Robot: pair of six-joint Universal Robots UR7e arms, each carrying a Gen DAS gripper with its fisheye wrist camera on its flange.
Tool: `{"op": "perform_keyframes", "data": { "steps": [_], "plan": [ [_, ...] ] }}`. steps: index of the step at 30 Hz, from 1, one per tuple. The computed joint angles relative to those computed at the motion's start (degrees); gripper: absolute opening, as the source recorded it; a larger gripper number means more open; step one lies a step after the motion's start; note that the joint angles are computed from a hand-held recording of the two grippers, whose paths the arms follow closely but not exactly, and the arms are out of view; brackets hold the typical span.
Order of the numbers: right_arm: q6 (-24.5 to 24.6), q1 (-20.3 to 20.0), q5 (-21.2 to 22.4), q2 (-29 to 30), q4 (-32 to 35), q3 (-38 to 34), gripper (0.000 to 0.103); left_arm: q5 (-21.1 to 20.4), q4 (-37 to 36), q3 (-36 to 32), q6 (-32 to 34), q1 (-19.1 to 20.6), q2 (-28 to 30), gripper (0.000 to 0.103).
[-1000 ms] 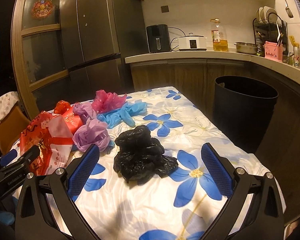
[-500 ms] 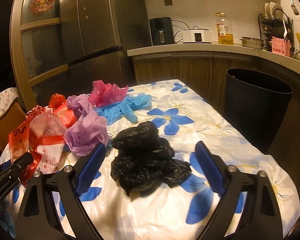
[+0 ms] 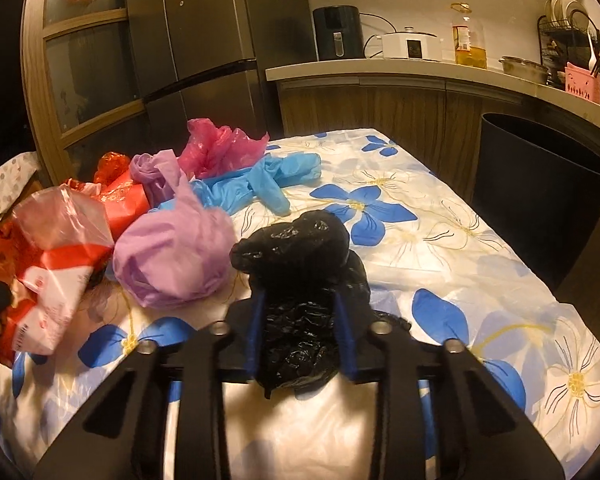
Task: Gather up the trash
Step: 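Grasp the red printed bag with the left tool while the right tool grasps the black bag, then carry both bags to the black bin and release them inside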
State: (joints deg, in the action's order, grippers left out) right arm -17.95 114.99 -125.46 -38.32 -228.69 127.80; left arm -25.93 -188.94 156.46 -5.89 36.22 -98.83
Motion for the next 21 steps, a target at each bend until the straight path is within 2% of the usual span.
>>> {"op": "perform_keyframes", "data": {
  "steps": [2,5,11,14,21],
  "plan": [
    [1.0,0.0,0.8,-1.3,0.2,1.0,0.021,1.7,2.3,0.4,-1.0,-2.0,-2.4,0.008],
    [0.1,0.8,0.9,-2.4,-2.0,2.2,0.019,4.4,5.4,0.6,-2.4,-4.9,-5.6,0.007],
    [-1.0,1.5,1.6,-5.6,-4.6,4.7,0.016,7.9,7.6,0.4,-3.6,-9.5,-7.0,0.007],
    [-1.4,1.7,2.0,-7.2,-5.1,5.7,0.016,8.2,5.9,0.0,-2.7,-10.9,-5.3,0.007],
    [-2.1,0.8,3.3,-10.1,-5.9,7.9,0.015,6.1,-3.3,-2.2,1.1,-11.1,4.0,0.007]
  ]
}}
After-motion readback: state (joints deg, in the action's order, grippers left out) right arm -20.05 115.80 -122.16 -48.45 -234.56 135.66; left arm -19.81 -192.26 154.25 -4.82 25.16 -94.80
